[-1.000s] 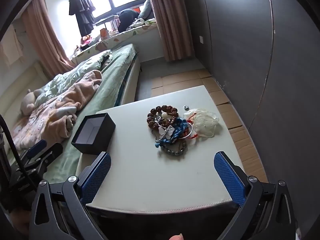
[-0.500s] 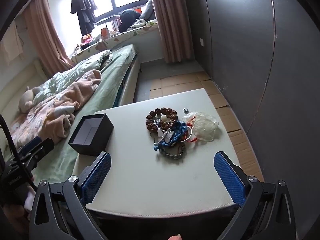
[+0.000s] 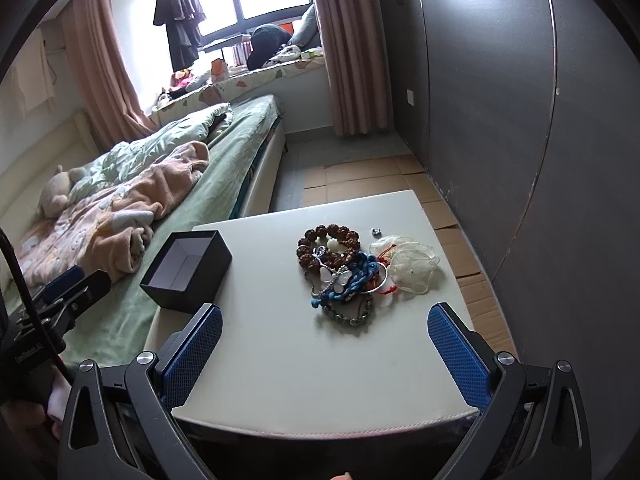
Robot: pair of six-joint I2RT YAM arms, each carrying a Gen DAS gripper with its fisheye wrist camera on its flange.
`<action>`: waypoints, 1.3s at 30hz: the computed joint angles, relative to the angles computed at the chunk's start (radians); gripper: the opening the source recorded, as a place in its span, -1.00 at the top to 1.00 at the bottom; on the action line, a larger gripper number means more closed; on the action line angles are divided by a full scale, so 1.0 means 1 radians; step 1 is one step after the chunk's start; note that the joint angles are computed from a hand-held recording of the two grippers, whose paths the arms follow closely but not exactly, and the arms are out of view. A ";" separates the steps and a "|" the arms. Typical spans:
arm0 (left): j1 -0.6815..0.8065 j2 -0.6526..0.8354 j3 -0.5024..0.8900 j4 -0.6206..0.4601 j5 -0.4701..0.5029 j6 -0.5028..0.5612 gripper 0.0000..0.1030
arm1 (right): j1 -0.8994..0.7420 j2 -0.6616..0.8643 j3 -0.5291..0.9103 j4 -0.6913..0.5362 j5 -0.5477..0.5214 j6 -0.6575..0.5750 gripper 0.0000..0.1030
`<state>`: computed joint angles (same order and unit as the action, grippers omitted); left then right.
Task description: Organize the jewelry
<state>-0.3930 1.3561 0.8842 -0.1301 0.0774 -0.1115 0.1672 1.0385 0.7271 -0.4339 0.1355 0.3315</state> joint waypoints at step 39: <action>0.005 -0.030 -0.049 0.034 -0.031 0.001 -0.99 | 0.028 -0.017 -0.024 -0.010 0.046 -0.008 -1.00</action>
